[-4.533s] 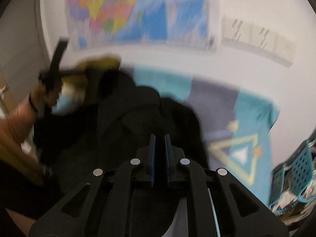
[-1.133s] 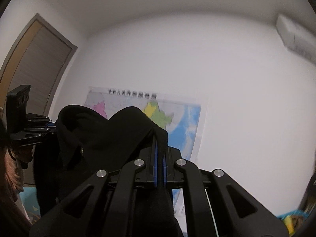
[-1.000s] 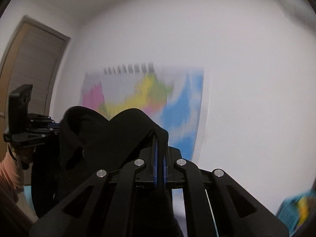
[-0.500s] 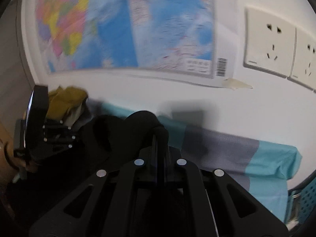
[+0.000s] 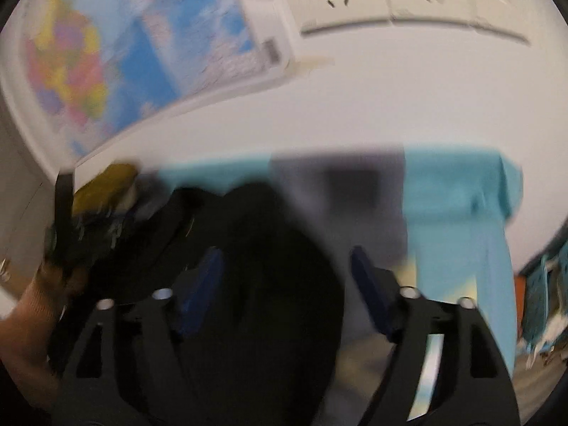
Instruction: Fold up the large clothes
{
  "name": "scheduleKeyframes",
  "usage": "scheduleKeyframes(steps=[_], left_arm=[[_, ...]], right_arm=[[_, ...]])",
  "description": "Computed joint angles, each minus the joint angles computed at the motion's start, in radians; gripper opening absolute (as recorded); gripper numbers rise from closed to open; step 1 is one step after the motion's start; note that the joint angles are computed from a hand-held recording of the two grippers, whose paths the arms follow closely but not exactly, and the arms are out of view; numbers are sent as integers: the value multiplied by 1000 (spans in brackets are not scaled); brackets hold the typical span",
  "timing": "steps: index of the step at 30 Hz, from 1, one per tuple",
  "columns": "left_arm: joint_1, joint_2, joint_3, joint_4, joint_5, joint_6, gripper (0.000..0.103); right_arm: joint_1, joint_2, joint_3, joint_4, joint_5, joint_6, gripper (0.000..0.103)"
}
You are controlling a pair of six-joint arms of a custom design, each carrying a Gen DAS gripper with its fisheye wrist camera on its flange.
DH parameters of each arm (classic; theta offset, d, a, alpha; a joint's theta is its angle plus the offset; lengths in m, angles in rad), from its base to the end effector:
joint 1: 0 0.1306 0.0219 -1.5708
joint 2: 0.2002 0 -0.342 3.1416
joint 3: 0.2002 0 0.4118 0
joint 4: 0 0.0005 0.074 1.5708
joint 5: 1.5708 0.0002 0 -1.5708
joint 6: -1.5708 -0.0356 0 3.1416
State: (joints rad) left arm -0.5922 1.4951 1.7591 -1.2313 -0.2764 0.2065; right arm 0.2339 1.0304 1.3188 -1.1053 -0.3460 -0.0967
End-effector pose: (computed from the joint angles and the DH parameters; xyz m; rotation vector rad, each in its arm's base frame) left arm 0.4392 -0.2844 0.4882 0.3704 2.4574 0.0177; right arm 0.3631 0.0984 0.4916 -0.3293 2.3771 0.5686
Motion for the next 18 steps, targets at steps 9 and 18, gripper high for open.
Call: scheduleKeyframes(steps=[9, 18], left_arm=[[-116, -201, -164, 88, -15, -15, 72], [-141, -312, -237, 66, -81, 36, 72]], right_arm=[[41, -364, -295, -275, -112, 25, 27], [-130, -269, 17, -206, 274, 207, 2]])
